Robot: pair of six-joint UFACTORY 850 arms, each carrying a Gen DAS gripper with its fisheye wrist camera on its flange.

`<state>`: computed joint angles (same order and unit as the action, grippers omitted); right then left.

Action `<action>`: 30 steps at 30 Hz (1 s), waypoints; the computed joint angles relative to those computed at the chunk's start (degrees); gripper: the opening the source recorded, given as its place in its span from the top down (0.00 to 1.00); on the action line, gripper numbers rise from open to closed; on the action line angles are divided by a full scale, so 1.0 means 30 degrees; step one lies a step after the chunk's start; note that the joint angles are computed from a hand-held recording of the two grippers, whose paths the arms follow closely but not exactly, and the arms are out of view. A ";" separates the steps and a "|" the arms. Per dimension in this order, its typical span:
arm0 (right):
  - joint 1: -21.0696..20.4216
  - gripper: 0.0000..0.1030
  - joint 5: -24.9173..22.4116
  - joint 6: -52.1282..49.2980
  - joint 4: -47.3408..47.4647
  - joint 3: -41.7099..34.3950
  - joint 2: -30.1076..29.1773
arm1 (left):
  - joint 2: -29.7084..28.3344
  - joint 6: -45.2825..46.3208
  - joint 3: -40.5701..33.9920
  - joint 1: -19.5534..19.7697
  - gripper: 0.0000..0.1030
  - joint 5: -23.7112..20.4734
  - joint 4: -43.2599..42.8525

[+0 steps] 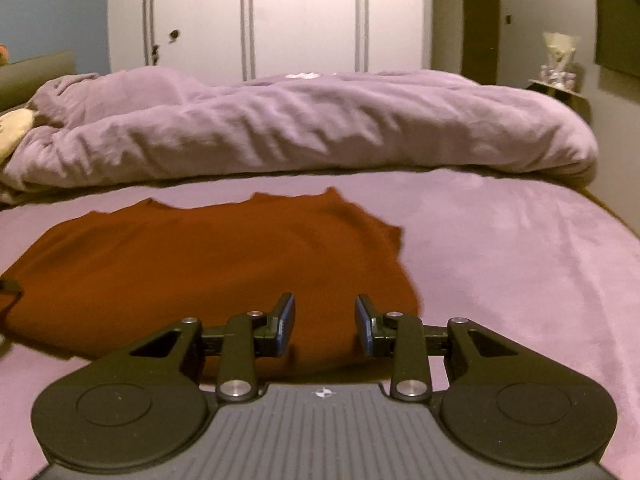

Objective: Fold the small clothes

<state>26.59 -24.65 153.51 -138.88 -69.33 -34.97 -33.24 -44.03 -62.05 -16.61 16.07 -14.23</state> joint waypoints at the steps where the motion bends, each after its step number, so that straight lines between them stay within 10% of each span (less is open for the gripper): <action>1: 0.0071 0.69 0.0135 -0.0003 -0.0292 -0.0075 -0.0072 | -0.0087 -0.0437 -0.0185 0.0102 0.61 -0.0223 0.0610; 6: 0.0372 0.69 0.0497 -0.0214 -0.0750 -0.0285 -0.0402 | 0.0060 -0.1721 0.0198 0.0302 0.71 0.0580 0.2406; 13: 0.0716 0.69 0.0907 -0.0567 -0.0762 -0.0879 -0.0846 | -0.0463 -0.3260 -0.0280 0.0337 0.32 0.0638 0.4132; 17: 0.0998 0.69 0.0963 -0.0720 -0.1190 -0.0921 -0.0965 | -0.0858 -0.0430 -0.1344 0.0277 0.72 -0.1158 0.1999; 22: 0.1002 0.69 0.0571 -0.0827 -0.0995 -0.0652 -0.0822 | -0.0120 -0.1145 -0.1138 0.0365 0.77 -0.1030 0.2959; 30: 0.0760 0.69 0.0292 -0.4989 0.3043 -0.0903 -0.1114 | 0.0931 0.7731 -0.2341 -0.1214 0.78 -0.0870 -0.3723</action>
